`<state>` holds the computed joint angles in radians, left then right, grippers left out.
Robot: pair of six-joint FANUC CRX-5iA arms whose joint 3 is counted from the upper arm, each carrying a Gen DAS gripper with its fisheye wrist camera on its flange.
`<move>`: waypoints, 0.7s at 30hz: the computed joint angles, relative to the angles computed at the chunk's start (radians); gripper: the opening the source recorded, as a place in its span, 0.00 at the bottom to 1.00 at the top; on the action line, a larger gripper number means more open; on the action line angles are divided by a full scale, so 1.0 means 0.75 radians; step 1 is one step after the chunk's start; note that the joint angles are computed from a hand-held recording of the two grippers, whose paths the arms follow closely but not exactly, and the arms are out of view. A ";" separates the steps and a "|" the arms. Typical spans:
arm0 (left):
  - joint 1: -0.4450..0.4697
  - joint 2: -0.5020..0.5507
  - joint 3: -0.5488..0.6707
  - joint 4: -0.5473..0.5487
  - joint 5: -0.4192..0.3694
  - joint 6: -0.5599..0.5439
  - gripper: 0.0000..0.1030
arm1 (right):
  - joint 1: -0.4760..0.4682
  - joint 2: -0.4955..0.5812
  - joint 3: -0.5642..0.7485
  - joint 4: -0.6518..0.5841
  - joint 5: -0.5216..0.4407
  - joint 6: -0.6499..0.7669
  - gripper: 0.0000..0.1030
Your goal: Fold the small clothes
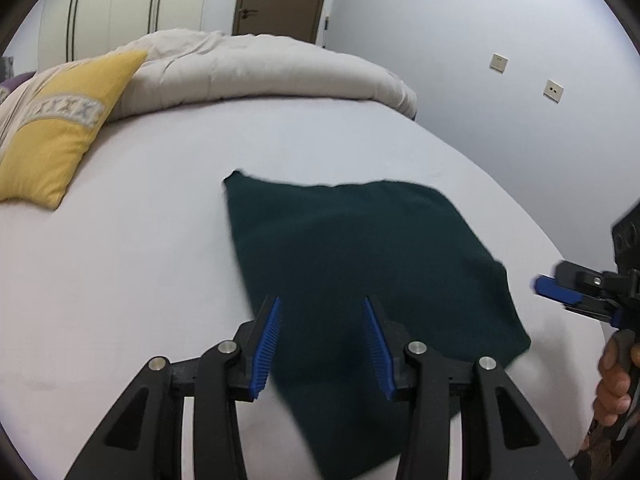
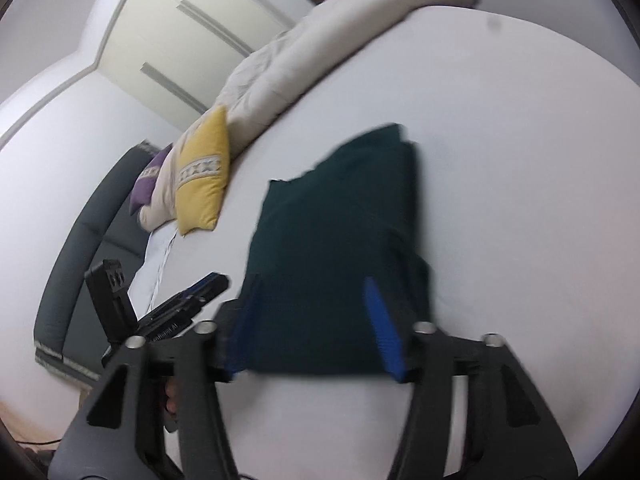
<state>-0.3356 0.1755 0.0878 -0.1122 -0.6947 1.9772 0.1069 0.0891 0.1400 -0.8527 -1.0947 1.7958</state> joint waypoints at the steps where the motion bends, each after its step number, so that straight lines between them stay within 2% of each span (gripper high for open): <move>1: 0.008 0.036 0.022 0.035 0.002 -0.003 0.44 | 0.016 0.031 0.027 0.001 0.006 -0.003 0.54; 4: 0.027 0.139 0.084 0.116 -0.059 -0.013 0.44 | 0.041 0.166 0.149 0.003 -0.011 -0.090 0.53; 5: 0.030 0.151 0.083 0.123 -0.049 -0.014 0.45 | 0.080 0.225 0.208 0.047 0.013 -0.153 0.52; 6: 0.029 0.155 0.075 0.118 -0.027 -0.014 0.45 | 0.104 0.290 0.255 0.100 0.035 -0.187 0.48; 7: 0.028 0.159 0.078 0.115 -0.024 -0.016 0.46 | 0.100 0.317 0.268 0.101 0.036 -0.186 0.37; 9: 0.026 0.160 0.082 0.118 -0.031 -0.036 0.46 | 0.056 0.356 0.278 0.031 0.040 -0.162 0.25; 11: 0.044 0.130 0.020 0.180 0.027 -0.113 0.45 | -0.015 0.369 0.271 -0.092 0.012 -0.123 0.25; 13: 0.058 0.070 -0.054 0.210 0.079 -0.108 0.43 | -0.018 0.350 0.244 -0.058 0.081 -0.140 0.34; 15: 0.065 0.011 -0.104 0.170 0.118 -0.033 0.45 | 0.019 0.291 0.185 0.139 0.199 -0.255 0.54; 16: 0.075 -0.035 -0.148 0.137 0.161 0.038 0.48 | 0.023 0.273 0.167 0.180 0.223 -0.281 0.55; 18: 0.107 -0.074 -0.209 0.187 0.216 0.051 0.59 | -0.010 0.258 0.169 0.158 0.196 -0.234 0.55; 20: 0.141 -0.064 -0.226 0.287 0.201 0.011 0.62 | -0.013 0.272 0.206 0.151 0.133 -0.210 0.56; 21: 0.157 -0.051 -0.241 0.378 0.199 -0.056 0.62 | -0.003 0.293 0.240 0.163 0.083 -0.210 0.57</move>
<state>-0.2180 0.1374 -0.0929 0.1710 -0.5454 1.9351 0.1049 0.3086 0.3202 -0.7303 -1.0321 1.6384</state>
